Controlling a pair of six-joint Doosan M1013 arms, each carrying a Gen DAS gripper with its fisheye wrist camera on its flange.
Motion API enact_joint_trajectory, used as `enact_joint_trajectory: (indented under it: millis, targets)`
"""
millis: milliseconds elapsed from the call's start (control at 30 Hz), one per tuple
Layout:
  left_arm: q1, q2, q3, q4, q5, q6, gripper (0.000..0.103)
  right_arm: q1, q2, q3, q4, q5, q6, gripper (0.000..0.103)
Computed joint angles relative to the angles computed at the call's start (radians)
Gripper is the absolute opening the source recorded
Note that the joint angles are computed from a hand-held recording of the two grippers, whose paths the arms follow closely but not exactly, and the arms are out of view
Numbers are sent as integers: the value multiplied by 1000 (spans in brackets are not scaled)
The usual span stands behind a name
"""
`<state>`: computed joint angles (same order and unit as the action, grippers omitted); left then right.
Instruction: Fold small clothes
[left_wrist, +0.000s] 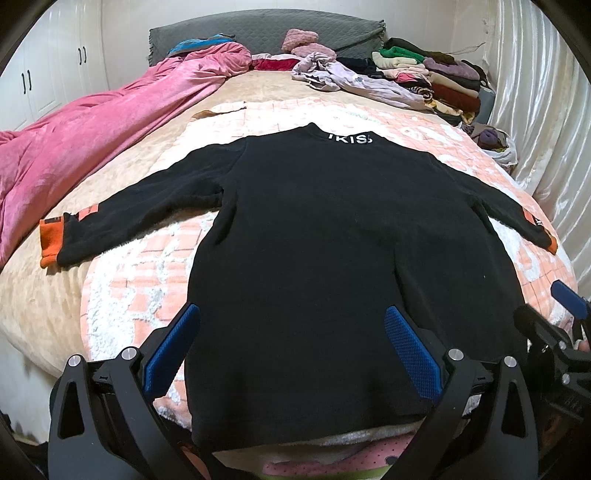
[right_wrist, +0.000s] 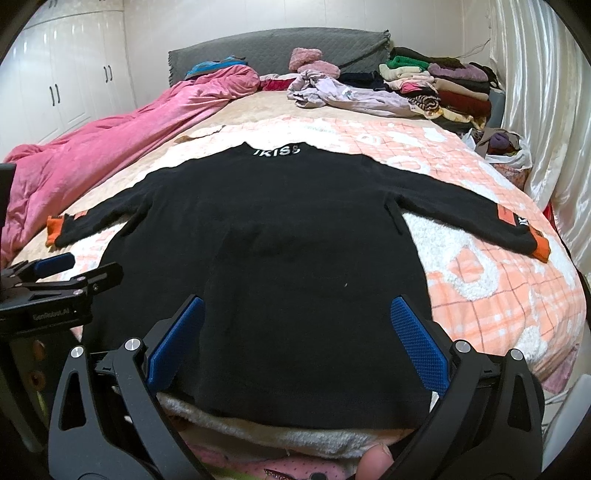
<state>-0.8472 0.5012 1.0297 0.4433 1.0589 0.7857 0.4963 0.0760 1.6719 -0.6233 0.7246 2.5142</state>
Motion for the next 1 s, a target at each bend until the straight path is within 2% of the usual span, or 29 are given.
enact_joint_trajectory:
  millis: [700, 1000]
  targets:
    - [15, 146, -246, 20, 97, 58, 99, -114, 85, -116, 24, 1, -61, 95]
    - [23, 247, -415, 9, 169, 109, 99, -174, 116, -150, 31, 15, -48, 95]
